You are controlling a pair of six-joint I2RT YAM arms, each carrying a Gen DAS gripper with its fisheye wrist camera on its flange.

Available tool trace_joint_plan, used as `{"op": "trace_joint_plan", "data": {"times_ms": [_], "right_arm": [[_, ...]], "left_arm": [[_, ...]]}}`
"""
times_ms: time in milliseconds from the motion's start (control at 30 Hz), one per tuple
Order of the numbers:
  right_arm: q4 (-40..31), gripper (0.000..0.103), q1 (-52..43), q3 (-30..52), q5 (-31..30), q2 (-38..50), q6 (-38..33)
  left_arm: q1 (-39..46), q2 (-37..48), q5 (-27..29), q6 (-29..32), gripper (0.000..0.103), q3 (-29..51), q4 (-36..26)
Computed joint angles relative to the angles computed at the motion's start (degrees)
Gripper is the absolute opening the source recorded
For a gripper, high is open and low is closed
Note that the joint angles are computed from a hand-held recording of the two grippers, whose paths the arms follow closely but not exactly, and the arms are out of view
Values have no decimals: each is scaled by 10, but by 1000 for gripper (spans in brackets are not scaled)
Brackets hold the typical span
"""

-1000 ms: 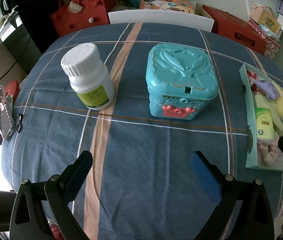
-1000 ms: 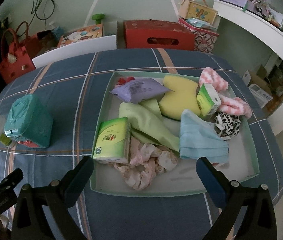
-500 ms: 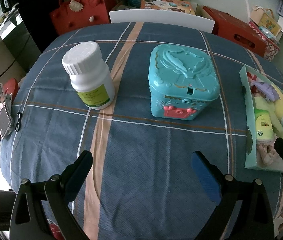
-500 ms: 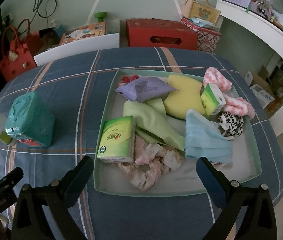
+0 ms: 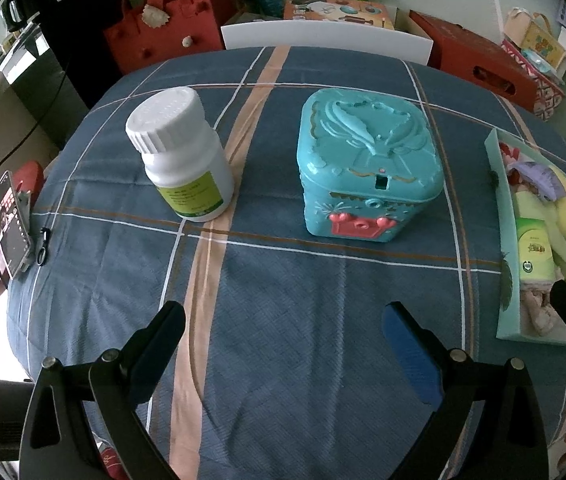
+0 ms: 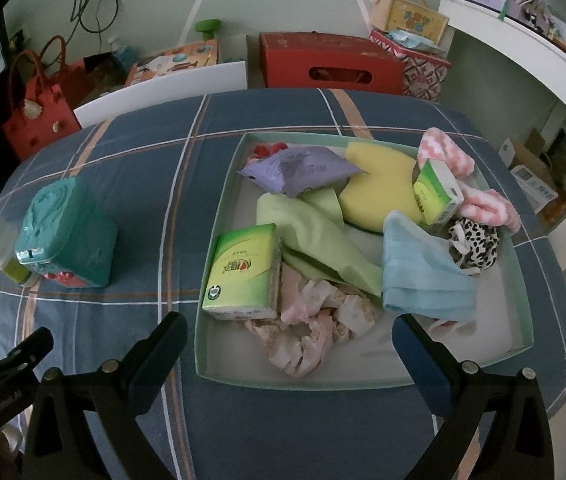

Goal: Organize soft objects

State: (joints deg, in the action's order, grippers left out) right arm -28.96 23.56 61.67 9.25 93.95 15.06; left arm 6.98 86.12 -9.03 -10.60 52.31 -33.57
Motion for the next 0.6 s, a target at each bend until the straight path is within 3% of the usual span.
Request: {"op": "trace_joint_plan", "data": {"times_ms": [600], "right_arm": [[0,103,-2,0,-1,0,0]], "left_arm": [[0,-8,14,1,99,-6,10]]}}
